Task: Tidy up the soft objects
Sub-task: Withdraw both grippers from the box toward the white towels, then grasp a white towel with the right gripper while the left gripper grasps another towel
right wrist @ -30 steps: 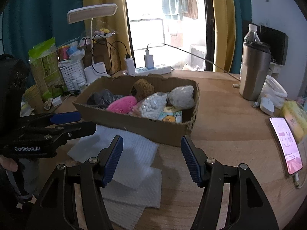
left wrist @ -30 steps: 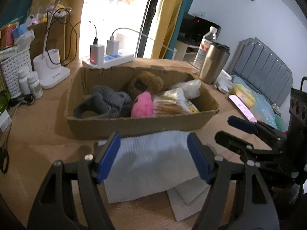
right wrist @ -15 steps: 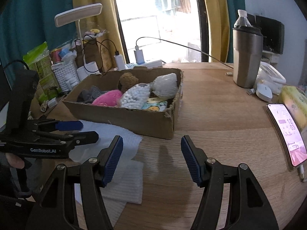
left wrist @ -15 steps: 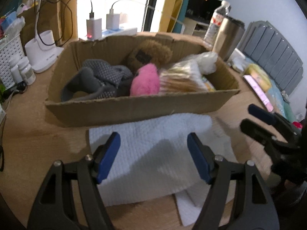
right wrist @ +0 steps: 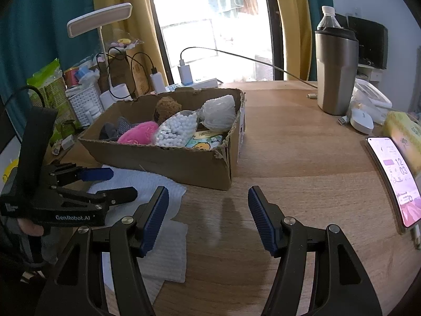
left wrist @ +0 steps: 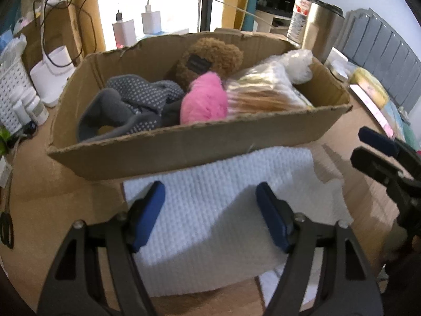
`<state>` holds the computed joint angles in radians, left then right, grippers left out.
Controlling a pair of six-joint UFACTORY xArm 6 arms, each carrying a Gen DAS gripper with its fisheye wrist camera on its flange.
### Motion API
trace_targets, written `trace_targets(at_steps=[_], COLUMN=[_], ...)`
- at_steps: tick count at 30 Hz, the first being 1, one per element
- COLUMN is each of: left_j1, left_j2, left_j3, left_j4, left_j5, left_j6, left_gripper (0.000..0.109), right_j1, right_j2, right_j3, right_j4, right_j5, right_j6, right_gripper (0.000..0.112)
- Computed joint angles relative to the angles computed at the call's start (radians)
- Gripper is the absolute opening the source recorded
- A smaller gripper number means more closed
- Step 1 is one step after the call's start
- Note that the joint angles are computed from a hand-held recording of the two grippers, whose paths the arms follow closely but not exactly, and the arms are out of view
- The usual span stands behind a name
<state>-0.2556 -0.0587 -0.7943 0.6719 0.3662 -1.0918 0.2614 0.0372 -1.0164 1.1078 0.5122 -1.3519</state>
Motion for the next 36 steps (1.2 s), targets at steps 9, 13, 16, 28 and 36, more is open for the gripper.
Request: trace_targets(at_steps=[9,13,16,28,36], left_j1=[0.013,0.034,0.049,0.129,0.147], left_j2=[-0.03,-0.094,-0.146,-0.382,-0.459], left_j3=[0.042,0.114,0.153,0.343,0.412], left_j4=[0.058,0.1,0.152,0.196,0.116], left_j5=[-0.046,-0.12,-0.137,-0.163,-0.156], left_j6=[-0.044,-0.098,-0.145,-0.2,-0.129], left_gripper=[0.014,0.012,0.012,0.012,0.012], right_j1=[0.017,0.031,0.044,0.12,0.166], right_j2=[-0.031,-0.053,-0.071,-0.094,-0.084], right_j3=[0.029,0.05,0.069,0.147,0.175], right_j4=[-0.01,-0.021,-0.043,-0.238,-0.401], right_j5=[-0.027,-0.037,-0.035,-0.038,-0.098], right_j6=[0.003,0.007,0.019,0.137,0.236], right_gripper=[0.066,0.066,0.066,0.085,0.085])
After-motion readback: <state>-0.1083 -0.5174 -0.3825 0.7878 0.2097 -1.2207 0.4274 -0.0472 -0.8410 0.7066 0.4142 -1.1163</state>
